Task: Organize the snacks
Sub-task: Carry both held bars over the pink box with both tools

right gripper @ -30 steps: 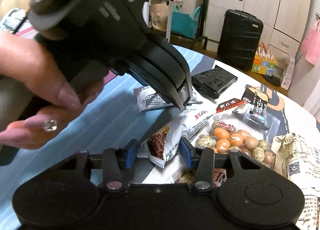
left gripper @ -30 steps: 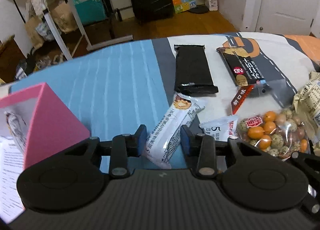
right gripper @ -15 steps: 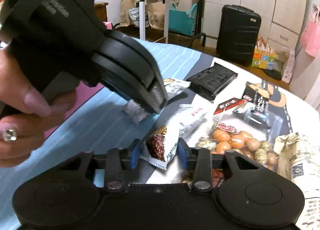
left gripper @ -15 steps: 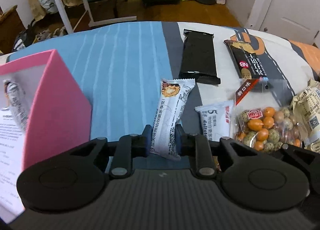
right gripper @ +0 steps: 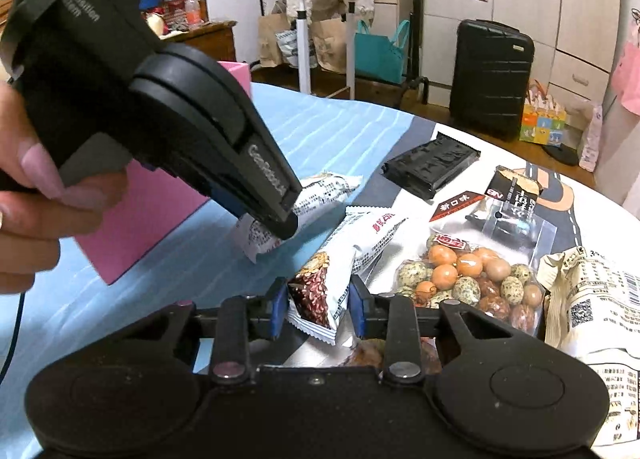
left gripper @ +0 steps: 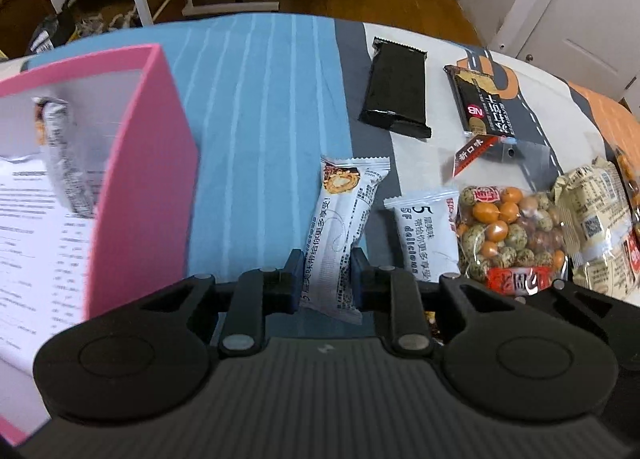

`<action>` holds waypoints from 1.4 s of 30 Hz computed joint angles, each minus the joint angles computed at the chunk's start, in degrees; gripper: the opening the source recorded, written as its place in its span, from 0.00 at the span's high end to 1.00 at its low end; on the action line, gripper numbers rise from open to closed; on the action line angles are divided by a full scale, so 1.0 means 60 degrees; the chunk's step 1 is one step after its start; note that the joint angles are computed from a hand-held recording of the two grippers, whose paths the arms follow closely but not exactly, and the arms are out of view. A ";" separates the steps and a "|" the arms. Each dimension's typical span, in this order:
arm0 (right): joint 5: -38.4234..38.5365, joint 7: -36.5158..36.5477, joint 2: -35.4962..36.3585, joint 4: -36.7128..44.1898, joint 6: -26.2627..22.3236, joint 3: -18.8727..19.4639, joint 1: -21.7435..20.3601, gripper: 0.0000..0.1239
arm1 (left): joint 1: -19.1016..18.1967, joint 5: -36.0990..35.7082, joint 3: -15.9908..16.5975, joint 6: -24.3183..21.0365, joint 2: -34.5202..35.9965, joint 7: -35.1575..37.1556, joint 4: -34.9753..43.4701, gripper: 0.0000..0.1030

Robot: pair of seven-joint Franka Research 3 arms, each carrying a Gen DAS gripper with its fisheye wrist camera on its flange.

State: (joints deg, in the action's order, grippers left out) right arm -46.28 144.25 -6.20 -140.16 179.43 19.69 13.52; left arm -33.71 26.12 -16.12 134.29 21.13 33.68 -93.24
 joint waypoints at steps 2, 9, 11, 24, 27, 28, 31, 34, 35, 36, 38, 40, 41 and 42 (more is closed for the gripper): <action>0.0464 -0.0420 -0.0150 -0.0134 -0.0099 -0.0135 0.0246 0.71 | 0.0042 -0.0131 -0.0071 0.0030 -0.0210 0.0050 -0.0199 0.78; 0.3122 -0.2383 -0.0966 -0.0517 -0.1548 -0.0521 0.1323 0.71 | 0.0036 -0.0471 -0.0333 -0.0224 -0.0790 0.0200 -0.0438 0.78; 0.3603 -0.2653 -0.1257 -0.0717 -0.1631 -0.0434 0.1310 0.71 | 0.0056 -0.0655 -0.0406 -0.0225 -0.0967 0.0269 -0.0512 0.78; 0.5871 -0.4311 -0.3247 -0.1430 -0.2611 0.0012 0.1648 0.71 | -0.0005 -0.1082 -0.0812 -0.0190 -0.2467 -0.0229 -0.2094 0.78; 0.6486 -0.4813 -0.3624 -0.1397 -0.3128 -0.0121 0.2044 0.71 | -0.0009 -0.1174 -0.0926 -0.0098 -0.2920 -0.0279 -0.2524 0.78; 0.6672 -0.4917 -0.3747 -0.1409 -0.3199 -0.0135 0.2139 0.71 | -0.0003 -0.1235 -0.0956 -0.0066 -0.3075 -0.0306 -0.2670 0.78; 0.7409 -0.5370 -0.4156 -0.1543 -0.3153 -0.0352 0.2649 0.71 | 0.0021 -0.1500 -0.1038 -0.0030 -0.3518 -0.0245 -0.3109 0.78; 0.7918 -0.5798 -0.4433 -0.1548 -0.3233 -0.0369 0.2972 0.71 | 0.0019 -0.1527 -0.1119 -0.0221 -0.3924 -0.0310 -0.3472 0.78; 0.8099 -0.5940 -0.4482 -0.1526 -0.3292 -0.0401 0.3083 0.71 | 0.0023 -0.1524 -0.1138 -0.0242 -0.4072 -0.0311 -0.3602 0.78; 0.8281 -0.6098 -0.4508 -0.1497 -0.3358 -0.0451 0.3200 0.71 | 0.0026 -0.1550 -0.1154 -0.0291 -0.4256 -0.0294 -0.3744 0.78; 0.8625 -0.6390 -0.4517 -0.1408 -0.3502 -0.0547 0.3381 0.71 | 0.0036 -0.1577 -0.1189 -0.0358 -0.4603 -0.0301 -0.3983 0.78; 0.8944 -0.6712 -0.4471 -0.1254 -0.3694 -0.0664 0.3540 0.71 | 0.0038 -0.1771 -0.1178 -0.0377 -0.4983 -0.0163 -0.4218 0.78; 0.9073 -0.6834 -0.4434 -0.1145 -0.3794 -0.0679 0.3575 0.71 | 0.0041 -0.1944 -0.1146 -0.0359 -0.5170 -0.0058 -0.4328 0.78; 0.9185 -0.6963 -0.4405 -0.1066 -0.3857 -0.0689 0.3603 0.71 | 0.0037 -0.2155 -0.1100 -0.0317 -0.5384 0.0077 -0.4464 0.78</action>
